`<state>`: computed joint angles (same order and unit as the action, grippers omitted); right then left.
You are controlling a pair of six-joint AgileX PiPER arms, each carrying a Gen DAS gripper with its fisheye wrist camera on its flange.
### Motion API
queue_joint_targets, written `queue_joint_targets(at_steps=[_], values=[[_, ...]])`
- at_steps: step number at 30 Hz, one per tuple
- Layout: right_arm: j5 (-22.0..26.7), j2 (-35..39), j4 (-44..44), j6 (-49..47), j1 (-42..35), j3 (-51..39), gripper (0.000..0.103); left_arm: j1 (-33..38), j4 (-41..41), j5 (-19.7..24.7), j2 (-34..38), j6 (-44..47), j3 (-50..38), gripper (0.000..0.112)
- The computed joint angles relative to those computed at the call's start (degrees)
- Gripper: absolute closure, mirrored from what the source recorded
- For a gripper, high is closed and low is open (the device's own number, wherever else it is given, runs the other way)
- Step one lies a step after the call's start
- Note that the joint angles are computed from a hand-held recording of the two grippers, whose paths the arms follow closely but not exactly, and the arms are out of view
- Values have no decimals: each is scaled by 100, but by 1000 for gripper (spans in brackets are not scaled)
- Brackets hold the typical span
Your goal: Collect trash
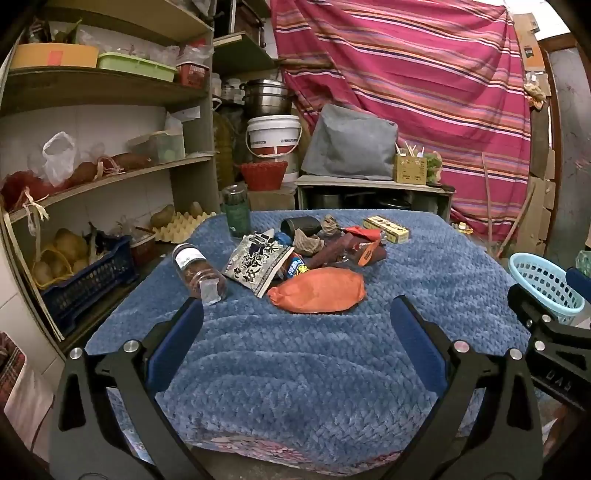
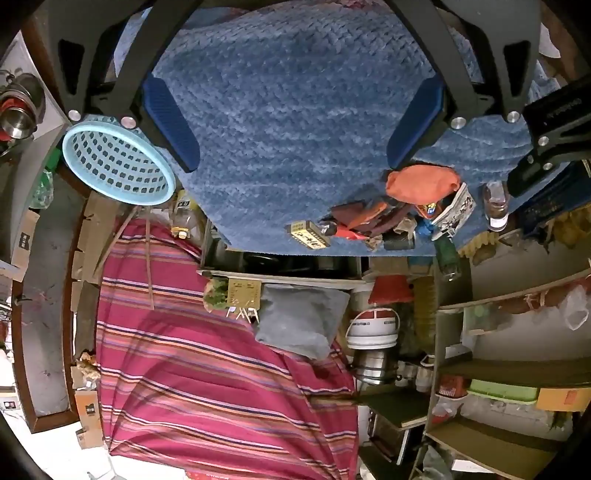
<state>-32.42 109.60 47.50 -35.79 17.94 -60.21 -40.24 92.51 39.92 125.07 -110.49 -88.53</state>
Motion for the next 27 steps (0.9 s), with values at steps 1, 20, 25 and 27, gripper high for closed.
queue_joint_targets(at_steps=[1,20,25,27], values=[[-12,-7,15,-19,1,7,4,-2,8,5,-1,-9,3,14],[-43,-36,1,-34,-34,43,4,-6,56,14,-3,-60,19,14],[-64,-31,-11,-34,-39,49,4,-4,73,13,-10,-82,32,14],[-71,-37,-10,-26,-35,58,4,-1,65,0,-12,-78,32,14]])
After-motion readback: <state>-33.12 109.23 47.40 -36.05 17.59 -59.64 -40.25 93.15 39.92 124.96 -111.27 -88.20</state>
